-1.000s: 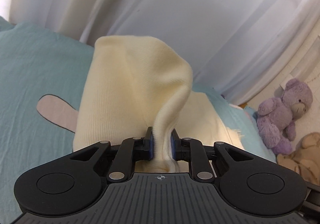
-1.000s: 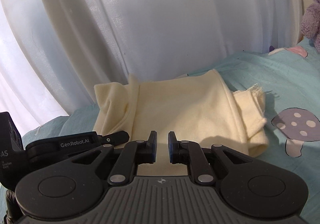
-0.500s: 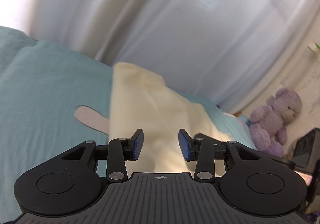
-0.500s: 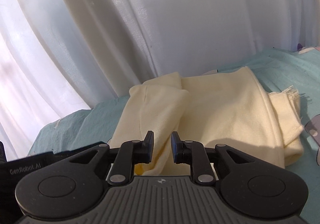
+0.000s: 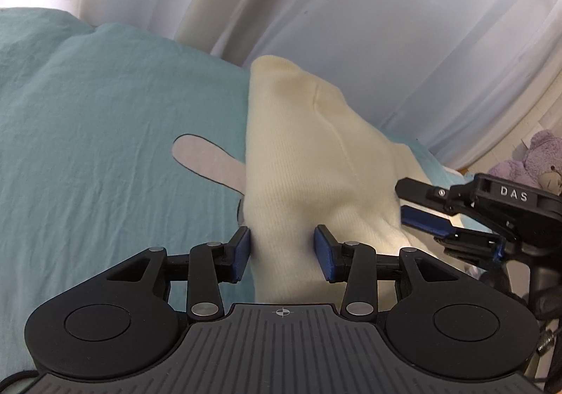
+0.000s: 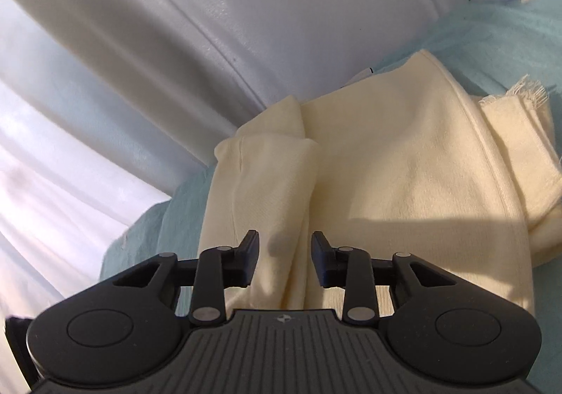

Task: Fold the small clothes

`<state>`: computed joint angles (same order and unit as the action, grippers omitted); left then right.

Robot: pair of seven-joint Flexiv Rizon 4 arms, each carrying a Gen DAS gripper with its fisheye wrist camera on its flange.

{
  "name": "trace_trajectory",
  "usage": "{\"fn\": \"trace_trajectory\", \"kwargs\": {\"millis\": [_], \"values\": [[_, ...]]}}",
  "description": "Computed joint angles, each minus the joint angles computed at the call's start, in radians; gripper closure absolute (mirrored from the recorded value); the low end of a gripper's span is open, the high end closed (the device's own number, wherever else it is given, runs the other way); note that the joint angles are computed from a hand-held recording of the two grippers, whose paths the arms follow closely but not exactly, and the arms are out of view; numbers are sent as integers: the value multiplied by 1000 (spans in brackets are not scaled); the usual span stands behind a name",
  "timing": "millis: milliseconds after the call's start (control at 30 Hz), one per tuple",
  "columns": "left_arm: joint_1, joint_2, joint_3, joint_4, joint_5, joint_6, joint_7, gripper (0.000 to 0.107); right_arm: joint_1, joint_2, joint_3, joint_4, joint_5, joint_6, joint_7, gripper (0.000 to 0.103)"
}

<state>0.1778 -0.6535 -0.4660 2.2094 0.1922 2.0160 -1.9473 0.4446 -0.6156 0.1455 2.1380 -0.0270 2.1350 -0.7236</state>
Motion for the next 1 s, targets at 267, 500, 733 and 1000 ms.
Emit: {"fn": "trace_trajectory", "kwargs": {"millis": [267,500,733,1000], "values": [[-45,-12,21,-31,-28,-19,15,61,-259,-165,184,-105,-308,68,211,56],[-83,10,51,-27,-52,-41,42,56,-116,-120,39,-112,-276,-8,164,84],[-70,68,31,13,-67,-82,63,55,220,-50,-226,-116,-16,-125,-92,89],[-86,129,28,75,-22,-112,166,43,285,-24,-268,-105,110,-116,-238,90]]}}
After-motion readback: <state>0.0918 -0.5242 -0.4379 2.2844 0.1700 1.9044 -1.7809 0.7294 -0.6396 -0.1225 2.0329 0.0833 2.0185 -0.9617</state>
